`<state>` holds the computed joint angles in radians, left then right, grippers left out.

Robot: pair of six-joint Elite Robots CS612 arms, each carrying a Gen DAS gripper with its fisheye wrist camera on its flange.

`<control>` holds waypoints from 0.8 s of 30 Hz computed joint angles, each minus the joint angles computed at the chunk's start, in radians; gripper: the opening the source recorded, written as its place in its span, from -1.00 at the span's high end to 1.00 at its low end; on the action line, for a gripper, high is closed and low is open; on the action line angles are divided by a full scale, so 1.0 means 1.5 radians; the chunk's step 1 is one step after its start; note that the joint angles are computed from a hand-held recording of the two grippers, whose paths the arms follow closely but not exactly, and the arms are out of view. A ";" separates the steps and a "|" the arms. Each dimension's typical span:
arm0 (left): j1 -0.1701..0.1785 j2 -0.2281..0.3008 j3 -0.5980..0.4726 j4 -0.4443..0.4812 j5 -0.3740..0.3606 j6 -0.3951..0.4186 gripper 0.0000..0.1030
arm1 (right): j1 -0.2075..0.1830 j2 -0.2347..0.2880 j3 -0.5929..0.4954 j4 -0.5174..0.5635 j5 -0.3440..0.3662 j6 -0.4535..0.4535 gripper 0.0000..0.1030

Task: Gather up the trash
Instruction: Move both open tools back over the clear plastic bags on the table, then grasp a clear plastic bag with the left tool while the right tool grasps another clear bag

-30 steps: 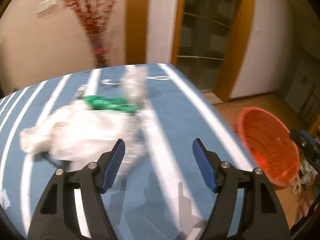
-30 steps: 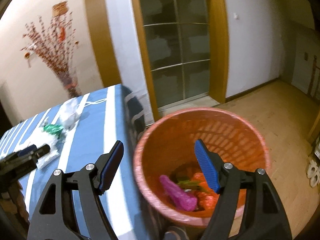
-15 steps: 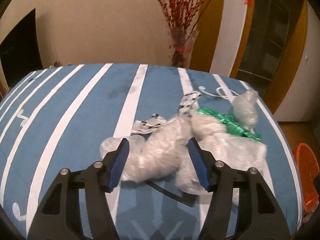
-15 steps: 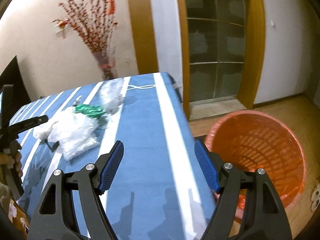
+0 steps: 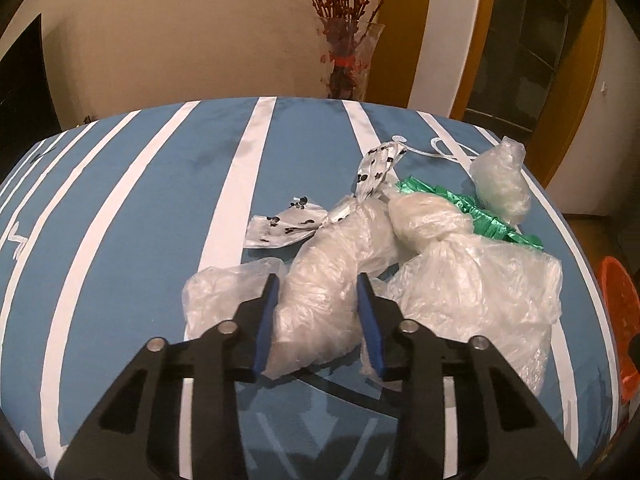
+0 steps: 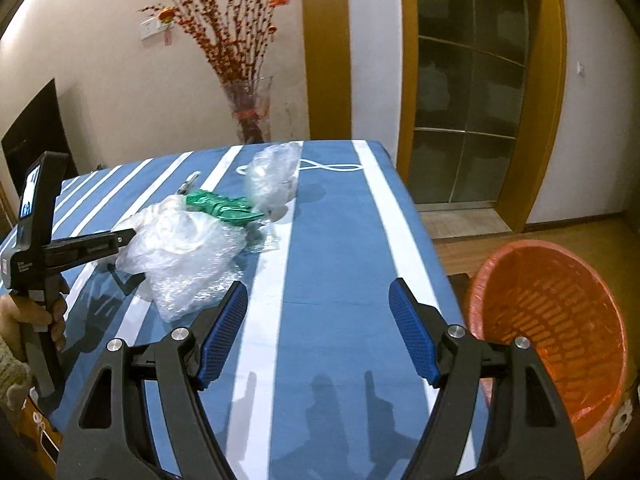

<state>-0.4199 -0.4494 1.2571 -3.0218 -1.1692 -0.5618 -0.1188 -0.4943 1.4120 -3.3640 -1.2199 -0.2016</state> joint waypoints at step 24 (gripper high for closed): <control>0.007 -0.073 0.151 -0.134 0.179 -0.102 0.47 | 0.067 0.042 -0.125 0.123 0.086 -0.067 -0.19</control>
